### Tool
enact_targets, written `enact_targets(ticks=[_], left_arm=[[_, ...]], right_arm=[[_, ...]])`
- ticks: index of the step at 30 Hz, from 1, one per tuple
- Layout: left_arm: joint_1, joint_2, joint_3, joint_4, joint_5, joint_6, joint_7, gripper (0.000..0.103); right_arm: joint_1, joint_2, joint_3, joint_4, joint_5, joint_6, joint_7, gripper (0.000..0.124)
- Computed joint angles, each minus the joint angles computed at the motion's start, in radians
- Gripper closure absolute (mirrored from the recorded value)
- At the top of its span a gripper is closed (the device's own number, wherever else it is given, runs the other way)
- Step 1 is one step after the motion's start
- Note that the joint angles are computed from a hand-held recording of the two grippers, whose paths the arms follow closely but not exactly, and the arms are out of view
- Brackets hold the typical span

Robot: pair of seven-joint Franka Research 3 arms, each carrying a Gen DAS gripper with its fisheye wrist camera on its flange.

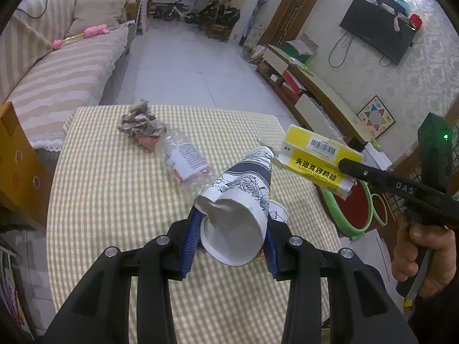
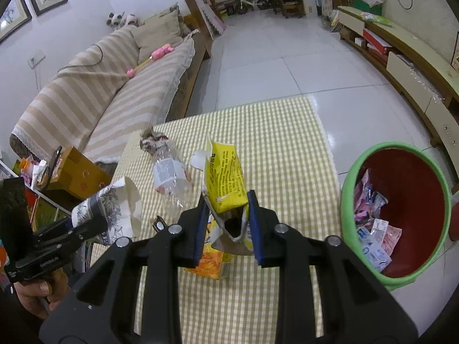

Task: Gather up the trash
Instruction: 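Carry the paper cup and yellow packets to the bin and open both tools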

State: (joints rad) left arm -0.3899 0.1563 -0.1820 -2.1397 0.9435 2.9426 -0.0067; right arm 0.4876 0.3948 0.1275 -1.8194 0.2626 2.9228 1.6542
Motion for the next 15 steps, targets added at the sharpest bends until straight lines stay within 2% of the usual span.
enact_targets(ticks=[15], left_arm=[[-0.061,0.112,-0.012,0.182,-0.111,-0.039,0.174,0.066]], right_arm=[[-0.046,-0.114,-0.019,-0.142,0.028,0.074,0.006,0.098]])
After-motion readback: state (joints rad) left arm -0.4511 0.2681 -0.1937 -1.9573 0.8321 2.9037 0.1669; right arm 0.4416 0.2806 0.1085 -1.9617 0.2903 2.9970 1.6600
